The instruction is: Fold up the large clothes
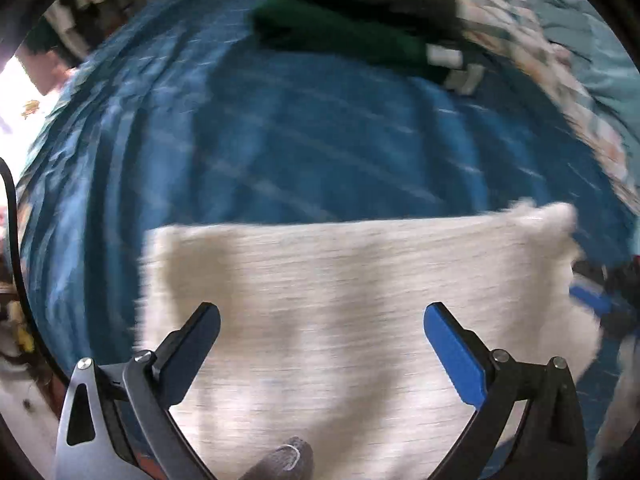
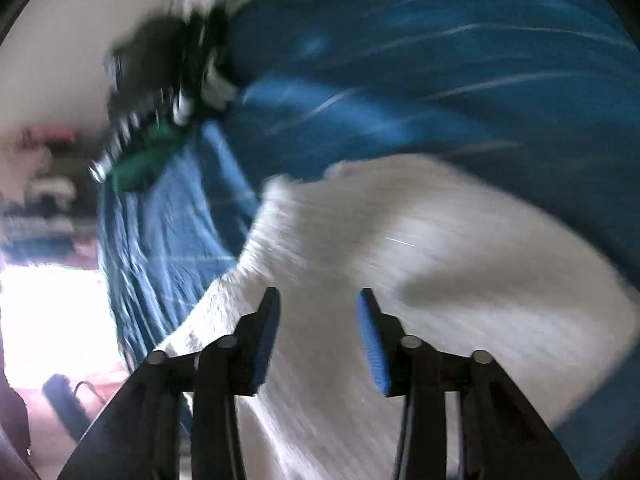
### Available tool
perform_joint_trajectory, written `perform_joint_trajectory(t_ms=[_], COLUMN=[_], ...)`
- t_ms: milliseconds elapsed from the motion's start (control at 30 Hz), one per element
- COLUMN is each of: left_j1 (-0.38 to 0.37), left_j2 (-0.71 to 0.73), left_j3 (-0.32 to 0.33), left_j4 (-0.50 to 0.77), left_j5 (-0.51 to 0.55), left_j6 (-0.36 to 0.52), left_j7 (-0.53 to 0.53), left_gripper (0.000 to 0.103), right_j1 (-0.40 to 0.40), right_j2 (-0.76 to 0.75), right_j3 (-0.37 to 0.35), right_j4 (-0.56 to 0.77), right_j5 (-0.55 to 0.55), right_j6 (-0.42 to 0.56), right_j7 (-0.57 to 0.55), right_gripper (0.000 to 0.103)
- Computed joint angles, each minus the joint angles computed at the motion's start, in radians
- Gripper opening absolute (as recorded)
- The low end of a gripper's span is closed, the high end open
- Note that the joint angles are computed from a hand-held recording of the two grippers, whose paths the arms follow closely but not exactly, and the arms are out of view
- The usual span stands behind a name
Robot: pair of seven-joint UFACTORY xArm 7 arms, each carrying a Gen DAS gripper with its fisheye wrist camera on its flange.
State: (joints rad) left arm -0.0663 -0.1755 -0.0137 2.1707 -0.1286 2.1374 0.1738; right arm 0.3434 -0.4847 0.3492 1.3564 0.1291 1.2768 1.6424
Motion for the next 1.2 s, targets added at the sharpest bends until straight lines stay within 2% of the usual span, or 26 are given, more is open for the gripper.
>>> perform_joint_trajectory(t_ms=[33, 167, 233, 300, 367, 467, 600, 633, 667, 700, 733, 767, 900, 1000, 1067, 1200], left_j1=[-0.011, -0.066, -0.082, -0.083, -0.086, -0.087, -0.086, -0.083, -0.083, -0.084, -0.087, -0.089, -0.116, -0.146, -0.173, -0.220], left_j2=[-0.013, -0.110, -0.157, -0.174, -0.172, -0.156, -0.147, -0.141, -0.143, -0.148, -0.150, -0.145, -0.103, -0.056, -0.010, 0.130], left_j3=[-0.019, -0.102, -0.102, -0.074, -0.053, -0.037, -0.034, -0.031, -0.035, -0.042, -0.045, -0.048, -0.073, -0.097, -0.119, -0.134], left_j4=[-0.022, -0.264, -0.380, -0.415, -0.416, -0.399, -0.403, -0.406, -0.410, -0.417, -0.420, -0.417, -0.374, -0.334, -0.297, -0.196], left_j5=[-0.011, 0.015, 0.011, -0.028, -0.054, -0.074, -0.058, -0.052, -0.045, -0.041, -0.041, -0.040, -0.060, -0.112, -0.159, -0.318], left_j6=[-0.001, -0.079, -0.107, -0.134, -0.134, -0.119, -0.144, -0.157, -0.169, -0.187, -0.200, -0.207, -0.238, -0.245, -0.255, -0.247], left_j7=[-0.022, -0.076, -0.086, -0.098, -0.086, -0.072, -0.030, -0.014, -0.006, -0.002, 0.004, 0.011, 0.031, 0.003, -0.038, -0.161], left_gripper=[0.103, 0.103, 0.103, 0.103, 0.103, 0.103, 0.103, 0.103, 0.103, 0.103, 0.103, 0.103, 0.103, 0.103, 0.103, 0.103], right_j1=[-0.005, -0.038, -0.046, -0.044, -0.034, -0.045, -0.054, -0.064, -0.071, -0.093, -0.119, -0.142, -0.228, -0.286, -0.303, -0.326], right_j2=[-0.063, -0.367, -0.499, -0.657, -0.789, -0.853, -0.847, -0.824, -0.809, -0.781, -0.762, -0.730, -0.680, -0.597, -0.590, -0.504], right_j3=[0.012, 0.090, 0.121, 0.152, 0.190, 0.239, 0.250, 0.246, 0.237, 0.237, 0.238, 0.227, 0.208, 0.189, 0.180, 0.150], right_j4=[-0.017, -0.140, -0.223, -0.378, -0.541, -0.697, -0.841, -0.849, -0.849, -0.842, -0.823, -0.773, -0.604, -0.425, -0.353, -0.156], right_j5=[-0.006, 0.047, 0.095, 0.148, 0.165, 0.195, 0.149, 0.128, 0.106, 0.088, 0.074, 0.033, -0.061, -0.126, -0.144, -0.178], right_j6=[0.030, 0.154, 0.168, 0.088, -0.066, -0.271, -0.532, -0.576, -0.601, -0.627, -0.626, -0.582, -0.487, -0.360, -0.289, -0.101], right_j7=[0.053, 0.325, 0.405, 0.462, 0.487, 0.459, 0.426, 0.418, 0.413, 0.421, 0.426, 0.431, 0.430, 0.357, 0.324, 0.165], right_gripper=[0.055, 0.066, 0.066, 0.066, 0.066, 0.066, 0.065, 0.054, 0.037, 0.035, 0.030, 0.028, 0.024, 0.023, 0.023, 0.023])
